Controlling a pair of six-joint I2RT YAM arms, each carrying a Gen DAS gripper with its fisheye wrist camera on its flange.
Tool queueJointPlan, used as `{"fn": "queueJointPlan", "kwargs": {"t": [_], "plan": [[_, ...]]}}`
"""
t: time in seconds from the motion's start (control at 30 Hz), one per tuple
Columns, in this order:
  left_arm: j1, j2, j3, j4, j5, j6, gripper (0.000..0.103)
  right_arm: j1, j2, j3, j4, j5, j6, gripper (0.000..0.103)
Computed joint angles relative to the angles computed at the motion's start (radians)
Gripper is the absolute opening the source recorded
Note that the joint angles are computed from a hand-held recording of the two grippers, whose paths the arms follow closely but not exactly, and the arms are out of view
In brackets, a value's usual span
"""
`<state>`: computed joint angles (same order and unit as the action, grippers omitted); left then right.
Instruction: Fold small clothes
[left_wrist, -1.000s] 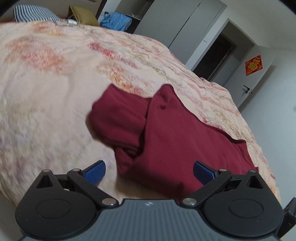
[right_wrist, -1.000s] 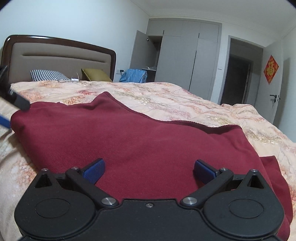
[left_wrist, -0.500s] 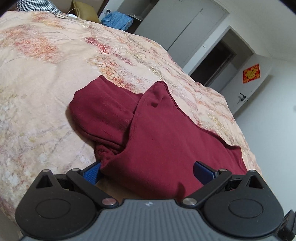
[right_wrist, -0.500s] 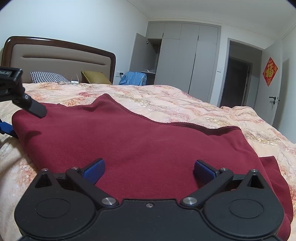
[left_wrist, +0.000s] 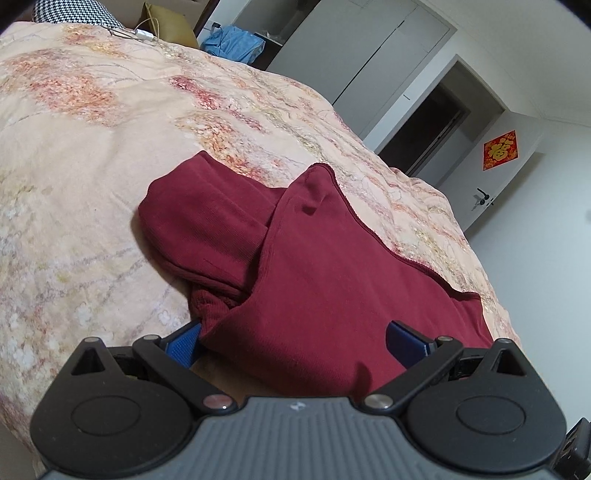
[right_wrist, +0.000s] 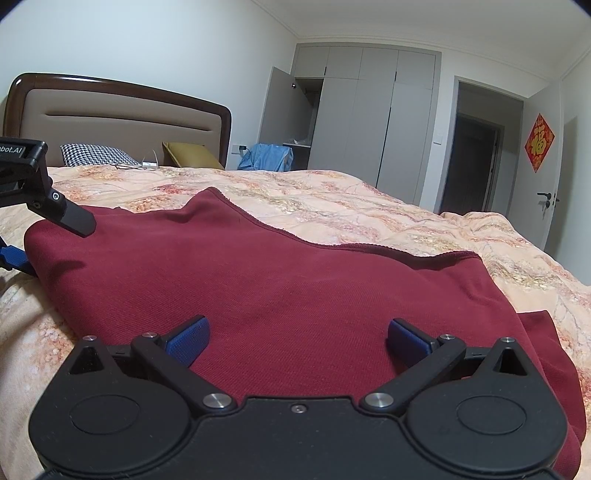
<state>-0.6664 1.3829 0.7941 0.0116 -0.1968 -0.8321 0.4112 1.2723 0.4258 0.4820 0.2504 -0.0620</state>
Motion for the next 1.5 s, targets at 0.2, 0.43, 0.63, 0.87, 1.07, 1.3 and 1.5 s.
{"fn": "queueJointPlan", "kwargs": {"t": [0.2,0.43,0.63,0.87,1.07,1.3,1.5], "plan": [[0.001,0.001,-0.002,0.005,0.000,-0.001,0.103,0.000,0.000,0.000,0.001,0.000,0.000,0.103],[0.019,0.036,0.024,0.010,-0.020,-0.016,0.103,-0.001,0.001,0.000,0.002,-0.001,0.000,0.103],[-0.019,0.079,0.092,-0.069,-0.150,-0.055,0.084,-0.001,0.001,-0.001,0.003,-0.002,0.000,0.103],[-0.018,0.060,0.045,-0.026,-0.201,-0.119,0.059,-0.001,0.002,-0.001,0.005,-0.001,-0.001,0.103],[-0.016,0.043,0.007,0.019,-0.218,-0.152,0.039,-0.002,0.002,-0.001,0.005,-0.003,0.000,0.103],[-0.026,0.060,0.035,0.022,-0.244,-0.083,0.027,0.002,0.001,0.000,0.002,0.001,0.005,0.103],[-0.053,0.060,0.065,0.007,-0.278,0.022,0.022,-0.008,-0.010,0.004,-0.016,-0.018,0.017,0.103]]}}
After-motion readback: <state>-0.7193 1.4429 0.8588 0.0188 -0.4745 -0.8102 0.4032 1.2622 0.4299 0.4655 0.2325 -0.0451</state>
